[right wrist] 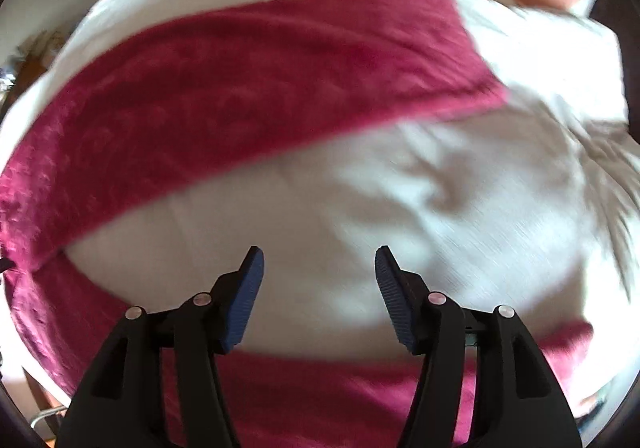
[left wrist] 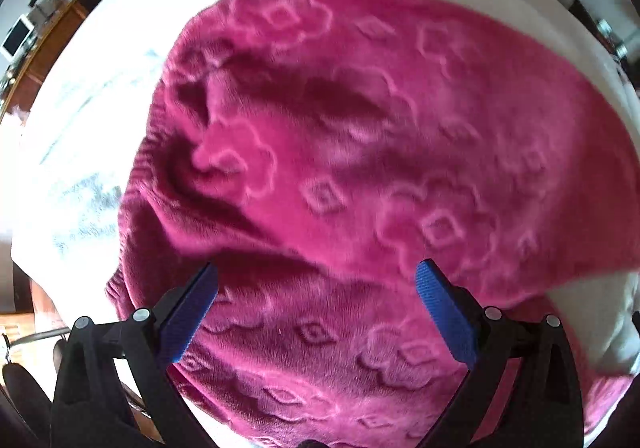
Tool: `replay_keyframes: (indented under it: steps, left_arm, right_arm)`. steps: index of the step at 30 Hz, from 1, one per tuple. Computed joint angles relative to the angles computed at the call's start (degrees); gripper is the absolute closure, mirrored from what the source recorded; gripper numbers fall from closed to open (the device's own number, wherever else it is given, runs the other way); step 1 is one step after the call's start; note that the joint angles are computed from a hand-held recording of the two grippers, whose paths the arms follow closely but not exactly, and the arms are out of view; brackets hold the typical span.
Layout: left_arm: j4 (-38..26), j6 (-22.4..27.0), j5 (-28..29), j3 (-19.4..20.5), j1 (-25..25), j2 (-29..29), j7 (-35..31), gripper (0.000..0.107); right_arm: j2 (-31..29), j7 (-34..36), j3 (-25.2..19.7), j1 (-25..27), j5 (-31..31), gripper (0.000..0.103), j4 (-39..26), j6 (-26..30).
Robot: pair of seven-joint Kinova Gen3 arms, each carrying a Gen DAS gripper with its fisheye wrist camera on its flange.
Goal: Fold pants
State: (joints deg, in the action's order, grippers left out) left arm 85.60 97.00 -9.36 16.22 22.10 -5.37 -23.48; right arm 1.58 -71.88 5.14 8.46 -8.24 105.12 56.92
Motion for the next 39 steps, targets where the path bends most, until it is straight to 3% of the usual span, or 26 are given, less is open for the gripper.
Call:
replay_keyframes:
  steps: [6, 8, 12, 17, 19, 20, 21, 23, 25, 30, 32, 35, 38, 39]
  left_arm:
    - [5.91, -5.69, 3.7, 0.38, 4.17, -0.2, 0.14, 0.009]
    - [4.84, -6.24, 3.59, 2.79, 4.57, 1.44, 1.56, 0.009]
    - [3.33, -6.79, 2.69, 2.22, 8.47, 3.55, 1.89, 0.009]
    - [-0.02, -7.59, 0.75, 2.62, 11.97, 7.99, 2.49, 0.009]
    - [-3.43, -6.7, -0.14, 1.96, 14.45, 10.68, 3.44, 0.009]
    - [-4.81, -6.26, -0.31, 1.25, 15.62, 11.89, 3.45, 0.009]
    - [-7.1, -5.2, -0.53, 0.71, 16.36, 13.34, 3.19, 0.009]
    - [-11.2, -3.57, -0.79, -0.04, 18.28, 16.55, 3.03, 0.009]
    - [-14.81, -2.45, -1.07, -0.69, 20.72, 19.67, 3.87, 0.009]
    - [-14.56, -3.56, -0.24, -0.75, 21.87, 22.37, 4.68, 0.009]
    - [-12.9, -5.28, 0.27, -0.76, 21.72, 22.83, 4.63, 0.009]
    - [-6.68, -10.09, 1.84, -4.63, 24.07, 22.36, 4.57, 0.009]
    - [-5.21, -11.81, 1.91, -4.86, 24.31, 22.56, 4.47, 0.009]
    - [-4.68, -12.93, 1.8, -4.96, 23.95, 23.39, 4.24, 0.009]
  right_arm:
    - [-5.0, -3.98, 4.45, 5.01, 7.56, 0.044, 1.55, 0.95]
    - [-5.84, -3.34, 6.02, 7.04, 8.84, 0.044, 0.54, 1.23]
    - [-4.5, -2.22, 8.31, 10.88, 10.33, 0.044, -1.81, -0.1]
    - [1.09, 3.44, 5.12, 21.52, 1.73, 0.044, -5.96, 4.55]
    - [1.9, 5.4, 6.29, 20.43, 0.4, 0.057, -5.65, 4.63]
    - [1.48, 5.36, 7.92, 18.29, 1.13, 0.083, -5.03, 4.24]
    - [1.25, 4.38, 8.49, 16.72, 2.79, 0.089, -4.42, 3.55]
    - [0.73, 4.15, 7.88, 16.5, 3.55, 0.092, -3.55, 2.02]
    - [-0.27, 3.55, 7.52, 16.01, 4.96, 0.093, -3.15, 0.53]
    - [0.38, 2.08, 8.56, 16.64, 4.73, 0.093, -5.09, -1.07]
    - [1.45, 2.25, 8.25, 16.62, 5.17, 0.093, -5.29, -1.4]
    - [3.68, 1.15, 7.42, 16.03, 6.7, 0.092, -4.61, -2.84]
    - [5.04, 0.19, 7.23, 16.45, 6.05, 0.084, -5.46, -2.44]
    - [5.15, -0.17, 7.16, 16.54, 5.93, 0.074, -6.05, -1.87]
